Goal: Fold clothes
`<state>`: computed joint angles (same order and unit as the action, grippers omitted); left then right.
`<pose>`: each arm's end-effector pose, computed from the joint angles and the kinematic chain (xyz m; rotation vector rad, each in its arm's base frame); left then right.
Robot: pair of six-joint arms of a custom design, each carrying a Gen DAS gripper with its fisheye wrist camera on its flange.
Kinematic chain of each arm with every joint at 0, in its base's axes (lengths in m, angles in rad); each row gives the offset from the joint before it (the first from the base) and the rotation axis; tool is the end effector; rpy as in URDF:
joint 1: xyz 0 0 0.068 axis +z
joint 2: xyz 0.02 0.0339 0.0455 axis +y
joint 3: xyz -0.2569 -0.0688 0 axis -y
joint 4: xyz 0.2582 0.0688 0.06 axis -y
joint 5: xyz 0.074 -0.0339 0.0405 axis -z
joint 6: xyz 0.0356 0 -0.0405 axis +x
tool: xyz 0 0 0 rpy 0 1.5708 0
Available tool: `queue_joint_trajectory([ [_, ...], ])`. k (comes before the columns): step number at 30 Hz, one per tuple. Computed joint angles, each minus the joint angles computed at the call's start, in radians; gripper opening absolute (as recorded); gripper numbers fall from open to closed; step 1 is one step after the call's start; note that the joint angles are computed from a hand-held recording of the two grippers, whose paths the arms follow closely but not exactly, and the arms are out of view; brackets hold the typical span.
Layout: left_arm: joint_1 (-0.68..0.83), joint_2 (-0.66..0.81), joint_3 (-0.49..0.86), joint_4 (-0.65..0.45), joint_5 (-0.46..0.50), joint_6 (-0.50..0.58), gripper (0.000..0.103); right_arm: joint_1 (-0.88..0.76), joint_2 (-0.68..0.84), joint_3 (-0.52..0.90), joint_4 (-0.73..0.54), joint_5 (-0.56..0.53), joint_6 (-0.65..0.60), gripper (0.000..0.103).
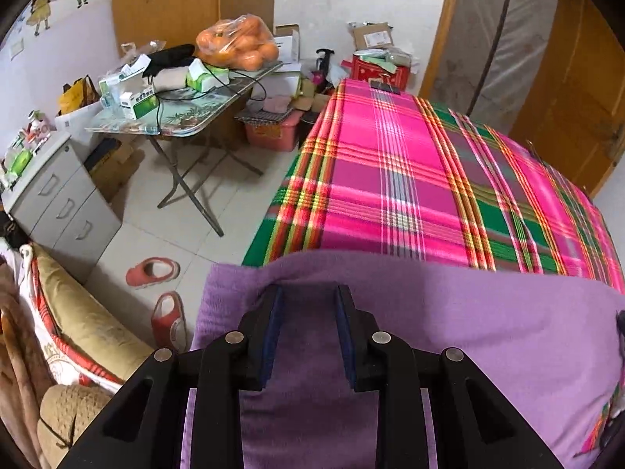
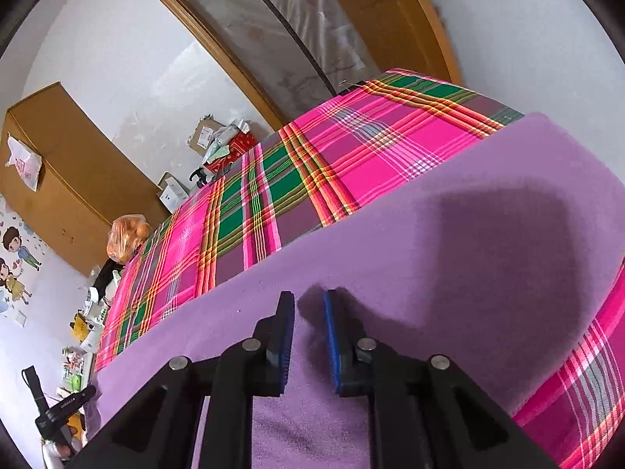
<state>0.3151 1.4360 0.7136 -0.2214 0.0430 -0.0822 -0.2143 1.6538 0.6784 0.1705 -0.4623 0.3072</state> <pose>0.2697 0.0863 0.1536 -0.4789 2.4678 0.0410 0.3055 -0.0502 0.1131 0.3881 2.3130 0.5926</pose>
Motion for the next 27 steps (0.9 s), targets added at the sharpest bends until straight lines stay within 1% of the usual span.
queue_joint_trajectory([
  [4, -0.010, 0.000, 0.017, -0.020, -0.015, -0.022, 0.028, -0.005, 0.009, 0.004, 0.004, -0.011, 0.002, 0.016],
  [6, -0.041, -0.052, -0.004, -0.025, -0.032, -0.042, 0.028, -0.004, 0.009, 0.004, 0.005, -0.009, 0.003, 0.016],
  [8, -0.100, -0.098, -0.019, -0.034, -0.034, -0.055, 0.028, -0.002, 0.010, 0.004, 0.006, -0.007, 0.004, 0.016],
  [10, -0.189, -0.114, -0.020, -0.035, -0.057, -0.064, 0.028, -0.002, 0.009, 0.002, 0.007, -0.006, 0.005, 0.016],
  [13, -0.307, -0.060, 0.002, -0.022, -0.104, -0.067, 0.028, -0.002, 0.006, -0.002, 0.009, -0.008, 0.006, 0.016],
  [16, -0.368, 0.044, 0.043, -0.004, -0.144, -0.084, 0.028, -0.002, 0.008, -0.002, 0.011, -0.008, 0.006, 0.016],
  [18, -0.394, 0.067, 0.042, 0.032, -0.184, -0.075, 0.029, 0.000, 0.008, -0.003, 0.012, -0.005, 0.006, 0.016],
  [19, -0.396, 0.071, 0.044, 0.036, -0.188, -0.073, 0.029, 0.002, 0.007, -0.003, 0.011, -0.003, 0.004, 0.017],
  [20, -0.390, 0.076, 0.052, 0.029, -0.178, -0.078, 0.029, 0.006, 0.003, -0.003, 0.008, 0.002, -0.002, 0.019],
  [21, -0.387, 0.076, 0.059, 0.013, -0.173, -0.084, 0.029, 0.013, -0.001, -0.003, 0.003, 0.008, -0.011, 0.024],
  [23, -0.400, 0.026, 0.044, -0.015, -0.180, -0.094, 0.029, 0.033, -0.017, -0.004, -0.010, 0.028, -0.030, 0.029],
  [27, -0.458, -0.185, -0.072, -0.038, -0.138, -0.126, 0.029, 0.073, -0.049, -0.003, -0.045, 0.106, -0.070, 0.029],
])
